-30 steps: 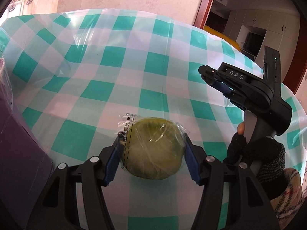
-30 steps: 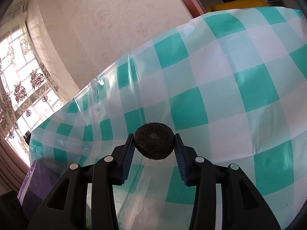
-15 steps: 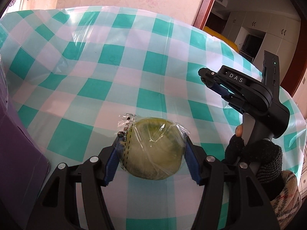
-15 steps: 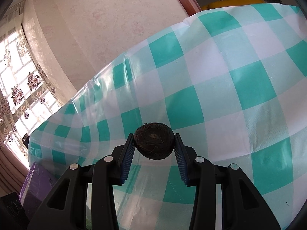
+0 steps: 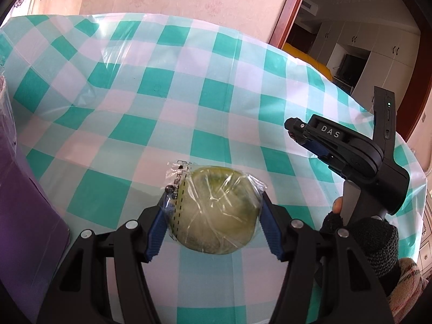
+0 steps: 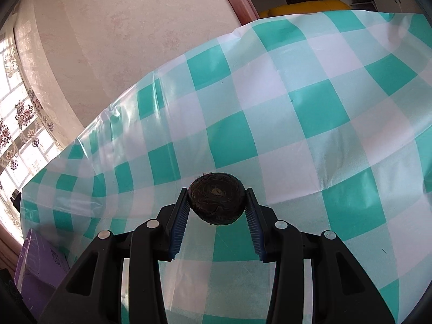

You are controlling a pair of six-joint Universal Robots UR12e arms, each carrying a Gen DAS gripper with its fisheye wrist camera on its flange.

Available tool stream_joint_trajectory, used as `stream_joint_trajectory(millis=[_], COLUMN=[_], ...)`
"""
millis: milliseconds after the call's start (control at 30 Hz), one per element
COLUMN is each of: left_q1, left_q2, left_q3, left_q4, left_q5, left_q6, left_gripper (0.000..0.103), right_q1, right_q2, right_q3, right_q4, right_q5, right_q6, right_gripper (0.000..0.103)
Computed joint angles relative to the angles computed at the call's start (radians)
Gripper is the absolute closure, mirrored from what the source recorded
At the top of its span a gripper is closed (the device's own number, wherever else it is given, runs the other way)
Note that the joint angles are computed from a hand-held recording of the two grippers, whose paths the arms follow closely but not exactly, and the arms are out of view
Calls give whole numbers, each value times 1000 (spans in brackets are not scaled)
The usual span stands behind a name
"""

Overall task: Organize fruits
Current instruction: 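Carry the wrapped green slice and dark fruit over the purple box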

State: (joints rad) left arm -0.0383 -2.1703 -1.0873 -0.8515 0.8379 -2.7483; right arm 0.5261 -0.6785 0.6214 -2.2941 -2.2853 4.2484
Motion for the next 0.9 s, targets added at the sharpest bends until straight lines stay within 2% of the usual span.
stream_joint_trajectory(millis=[233,433,567,633,733,900], left_q1=[-1,-6,-5,-2,5,30], left_q2=[-5,-6,-4,13,53,122], left_q3=[12,23,28,-1,-63,-162], left_q4=[-28,-62,-94,-69,-23,13], left_q5=[1,26,58,82,116,117], left_q6=[16,36,23,15,49,102], left_gripper=[41,41,41,41,41,41], right_q1=[36,71,89,98,111,129], right_q2=[-12,-37,-55,-64,-69,-61], right_q3=[-14,20,56,72,79,53], right_q4=[139,180,162,153,164,206], right_q5=[-33,-34,-30,-25,-21,-12], right_q6=[96,162,179,190,211,237], right_gripper=[62,62,62,62,62,62])
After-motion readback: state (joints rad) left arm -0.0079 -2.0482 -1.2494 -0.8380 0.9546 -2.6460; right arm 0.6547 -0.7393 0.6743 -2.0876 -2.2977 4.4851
